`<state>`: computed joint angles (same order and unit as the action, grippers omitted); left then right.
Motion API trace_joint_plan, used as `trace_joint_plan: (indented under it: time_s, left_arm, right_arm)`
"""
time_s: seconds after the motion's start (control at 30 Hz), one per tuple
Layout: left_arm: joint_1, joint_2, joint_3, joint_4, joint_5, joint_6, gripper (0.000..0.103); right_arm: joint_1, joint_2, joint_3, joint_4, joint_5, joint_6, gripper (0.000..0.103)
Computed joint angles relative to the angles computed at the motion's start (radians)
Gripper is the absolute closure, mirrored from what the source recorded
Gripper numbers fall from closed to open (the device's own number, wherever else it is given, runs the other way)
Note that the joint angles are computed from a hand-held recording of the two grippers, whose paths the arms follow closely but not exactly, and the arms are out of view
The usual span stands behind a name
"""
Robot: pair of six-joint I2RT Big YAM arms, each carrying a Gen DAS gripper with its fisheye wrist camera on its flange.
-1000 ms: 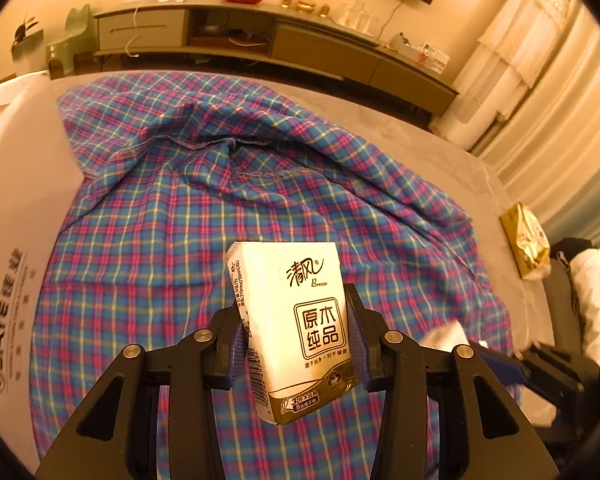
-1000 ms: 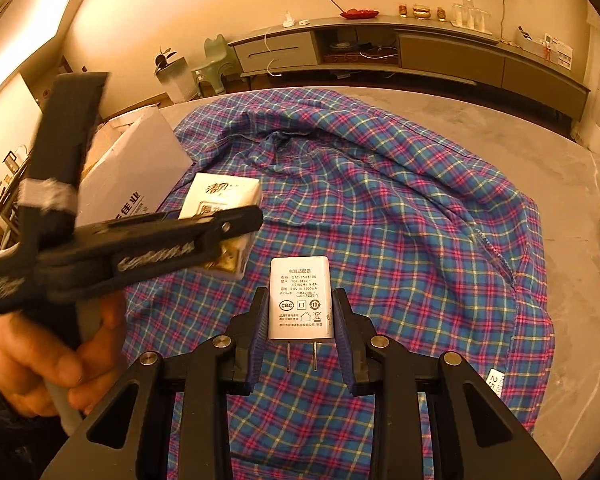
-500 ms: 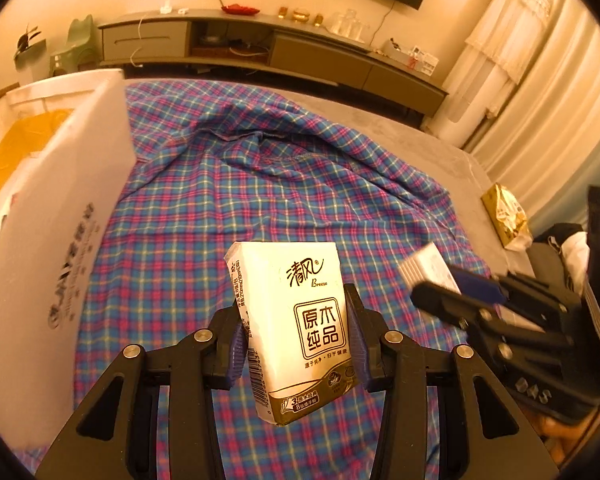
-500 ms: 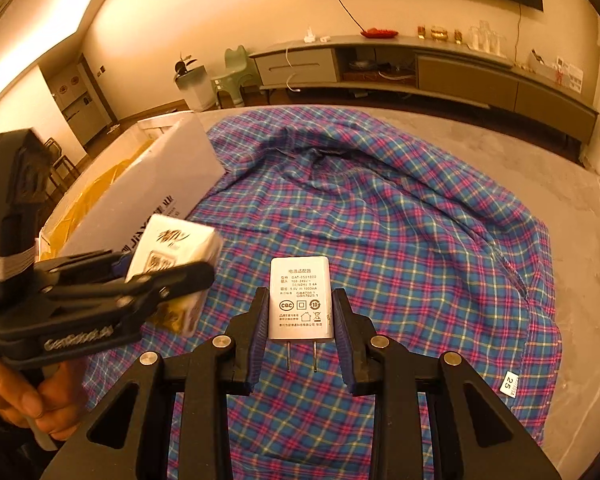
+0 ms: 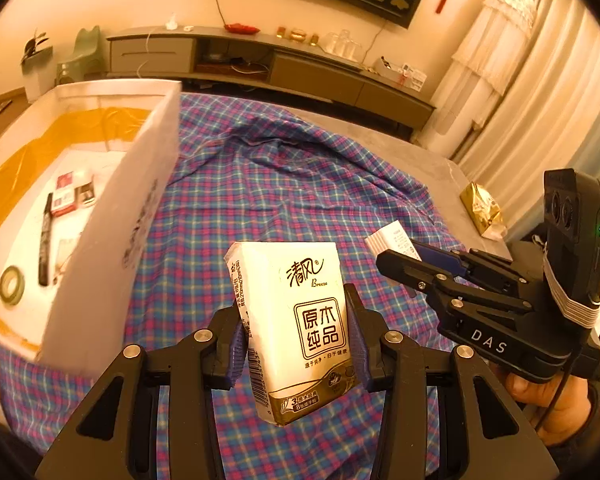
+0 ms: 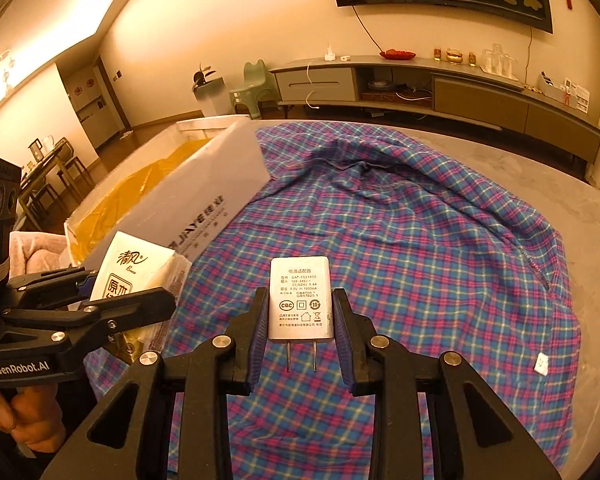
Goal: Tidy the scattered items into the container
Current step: 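Carry the charger with the right tool while the left tool carries the tissue pack over the box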
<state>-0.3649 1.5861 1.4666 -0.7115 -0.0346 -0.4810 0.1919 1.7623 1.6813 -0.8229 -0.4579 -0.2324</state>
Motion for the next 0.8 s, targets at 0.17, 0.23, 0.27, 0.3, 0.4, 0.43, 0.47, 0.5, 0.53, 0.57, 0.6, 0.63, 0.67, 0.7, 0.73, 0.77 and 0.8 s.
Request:
trace_joint_plan:
  time_s: [0.17, 0.23, 0.27, 0.3, 0.4, 0.43, 0.47, 0.5, 0.53, 0.57, 0.6, 0.63, 0.67, 0.7, 0.73, 0.77, 0.8]
  left_arm:
    - [0.010, -0.067, -0.075, 0.016, -0.005, -0.007, 0.058]
    - [0.016, -0.095, -0.104, 0.027, -0.001, -0.011, 0.058]
    - [0.017, -0.106, -0.114, 0.030, -0.001, -0.011, 0.058]
    - [0.019, -0.118, -0.126, 0.035, 0.001, -0.011, 0.058]
    - [0.028, -0.145, -0.150, 0.046, 0.010, -0.009, 0.058]
    - [0.032, -0.153, -0.157, 0.050, 0.017, -0.010, 0.058]
    - [0.035, -0.159, -0.162, 0.053, 0.022, -0.010, 0.058]
    - [0.038, -0.165, -0.168, 0.057, 0.026, -0.011, 0.058]
    - [0.043, -0.172, -0.174, 0.062, 0.032, -0.014, 0.058]
    - [0.046, -0.177, -0.179, 0.066, 0.038, -0.016, 0.058]
    - [0.050, -0.184, -0.184, 0.069, 0.042, -0.017, 0.058]
    - [0.055, -0.191, -0.190, 0.073, 0.045, -0.018, 0.058]
    - [0.059, -0.198, -0.195, 0.076, 0.048, -0.018, 0.058]
    - [0.065, -0.205, -0.200, 0.080, 0.053, -0.019, 0.058]
    - [0.070, -0.212, -0.205, 0.084, 0.055, -0.021, 0.058]
    - [0.075, -0.218, -0.209, 0.087, 0.056, -0.022, 0.058]
    - [0.080, -0.222, -0.212, 0.090, 0.059, -0.023, 0.058]
  right_arm:
    - [0.017, -0.046, -0.063, 0.034, -0.001, 0.011, 0.071]
    - [0.021, -0.065, -0.088, 0.047, -0.012, 0.023, 0.071]
    - [0.024, -0.074, -0.100, 0.052, -0.019, 0.029, 0.071]
    - [0.027, -0.082, -0.111, 0.055, -0.026, 0.035, 0.071]
    - [0.037, -0.103, -0.142, 0.058, -0.041, 0.051, 0.071]
    - [0.041, -0.108, -0.150, 0.058, -0.045, 0.056, 0.071]
    - [0.044, -0.113, -0.156, 0.058, -0.049, 0.060, 0.071]
    - [0.048, -0.119, -0.163, 0.059, -0.052, 0.064, 0.071]
    - [0.052, -0.123, -0.168, 0.061, -0.054, 0.068, 0.071]
    - [0.056, -0.129, -0.173, 0.064, -0.056, 0.073, 0.071]
    - [0.060, -0.133, -0.176, 0.066, -0.060, 0.079, 0.071]
    - [0.064, -0.137, -0.177, 0.068, -0.064, 0.085, 0.071]
    - [0.068, -0.141, -0.179, 0.072, -0.068, 0.091, 0.071]
    - [0.073, -0.145, -0.179, 0.073, -0.072, 0.098, 0.071]
    - [0.078, -0.147, -0.178, 0.074, -0.077, 0.103, 0.071]
    - [0.084, -0.148, -0.176, 0.075, -0.081, 0.108, 0.071]
    - [0.091, -0.150, -0.172, 0.075, -0.084, 0.110, 0.071]
